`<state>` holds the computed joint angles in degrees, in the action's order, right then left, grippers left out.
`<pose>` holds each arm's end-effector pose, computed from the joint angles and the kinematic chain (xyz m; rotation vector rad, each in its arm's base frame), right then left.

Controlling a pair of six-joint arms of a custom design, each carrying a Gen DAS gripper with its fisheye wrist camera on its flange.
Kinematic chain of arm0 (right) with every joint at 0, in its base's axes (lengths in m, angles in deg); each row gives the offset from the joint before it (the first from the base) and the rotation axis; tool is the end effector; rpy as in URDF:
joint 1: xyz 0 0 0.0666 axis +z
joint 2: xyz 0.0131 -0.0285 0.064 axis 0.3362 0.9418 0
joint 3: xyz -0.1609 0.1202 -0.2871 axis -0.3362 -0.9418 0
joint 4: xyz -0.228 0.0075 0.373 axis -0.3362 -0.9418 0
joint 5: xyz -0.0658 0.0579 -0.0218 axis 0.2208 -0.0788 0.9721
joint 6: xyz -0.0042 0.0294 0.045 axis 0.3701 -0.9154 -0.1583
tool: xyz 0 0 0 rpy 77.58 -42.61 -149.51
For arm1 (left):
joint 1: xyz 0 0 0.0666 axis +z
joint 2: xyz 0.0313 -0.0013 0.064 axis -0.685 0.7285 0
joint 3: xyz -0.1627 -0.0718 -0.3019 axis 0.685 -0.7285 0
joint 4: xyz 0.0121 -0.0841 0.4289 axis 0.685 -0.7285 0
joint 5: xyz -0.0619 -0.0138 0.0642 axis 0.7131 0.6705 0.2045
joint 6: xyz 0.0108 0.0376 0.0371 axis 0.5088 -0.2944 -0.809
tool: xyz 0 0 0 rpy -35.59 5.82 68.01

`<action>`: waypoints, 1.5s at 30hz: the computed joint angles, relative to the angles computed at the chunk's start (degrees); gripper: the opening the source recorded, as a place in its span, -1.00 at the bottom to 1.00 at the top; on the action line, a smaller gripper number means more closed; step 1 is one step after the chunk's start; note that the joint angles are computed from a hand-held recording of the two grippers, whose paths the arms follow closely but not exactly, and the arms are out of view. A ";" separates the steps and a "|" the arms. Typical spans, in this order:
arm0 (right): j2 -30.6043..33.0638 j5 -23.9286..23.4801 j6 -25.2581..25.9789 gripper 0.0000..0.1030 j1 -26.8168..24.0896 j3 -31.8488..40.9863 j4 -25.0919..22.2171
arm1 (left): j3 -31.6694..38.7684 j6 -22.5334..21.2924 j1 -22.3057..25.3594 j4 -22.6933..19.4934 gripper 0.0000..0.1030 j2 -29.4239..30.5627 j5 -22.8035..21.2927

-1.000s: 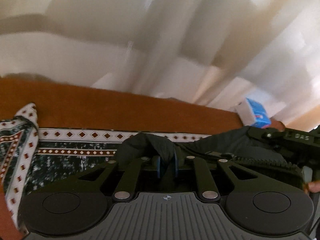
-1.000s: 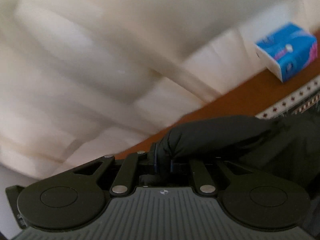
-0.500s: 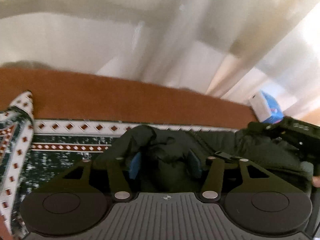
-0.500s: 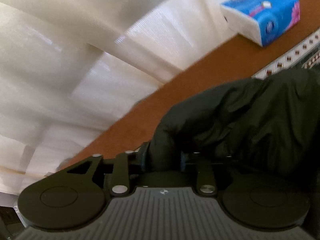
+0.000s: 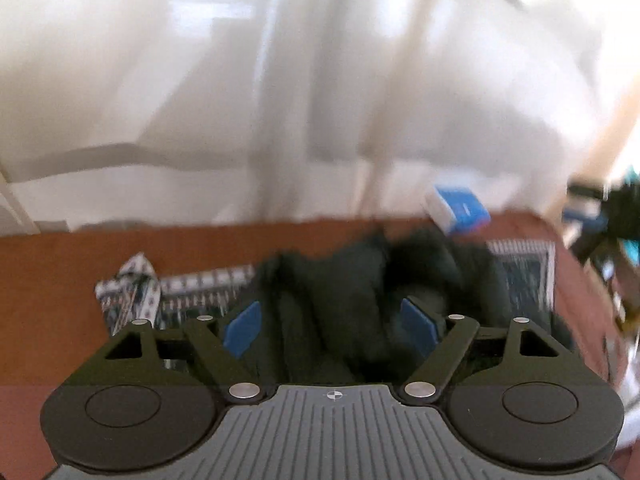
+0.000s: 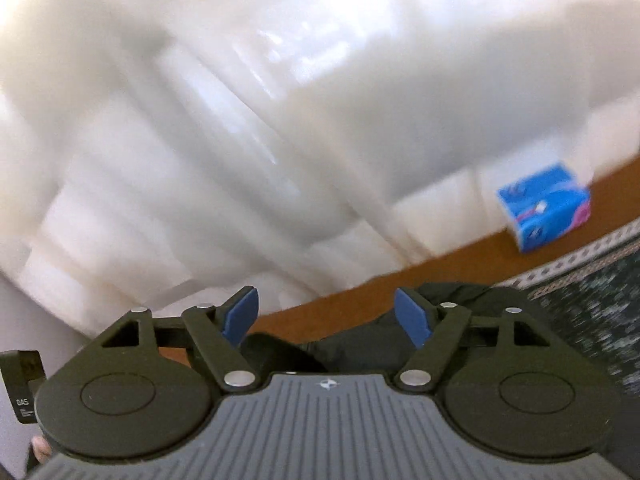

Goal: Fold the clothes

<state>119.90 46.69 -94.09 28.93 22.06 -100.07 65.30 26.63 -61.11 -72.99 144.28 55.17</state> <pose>0.3565 0.0583 0.5470 0.5140 2.0983 0.4932 0.4356 -0.1543 0.5210 0.6162 2.3671 -0.5562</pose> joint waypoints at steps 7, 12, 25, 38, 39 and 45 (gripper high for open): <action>-10.67 5.96 12.39 0.65 1.92 -7.58 -5.51 | -13.23 1.25 -8.56 -0.58 0.70 -11.36 -11.44; -15.16 7.59 22.49 0.65 -1.88 -12.91 -11.06 | -16.09 4.59 -12.86 -1.58 0.71 -11.31 -17.48; -20.14 -2.76 33.92 0.65 -15.04 -25.88 -16.09 | -20.03 6.88 -18.04 -0.38 -0.36 -11.19 -29.87; -21.66 -3.95 33.25 0.65 -15.48 -28.02 -15.70 | -9.66 5.48 -6.41 -3.20 -0.91 -13.55 -27.77; -21.74 -3.90 33.09 0.65 -15.55 -28.09 -15.77 | -8.53 4.08 -5.35 -3.16 -0.91 -13.03 -28.44; -22.10 -3.03 31.37 0.64 -15.80 -28.22 -16.58 | -4.12 -3.51 0.54 -1.81 -0.91 -8.75 -32.50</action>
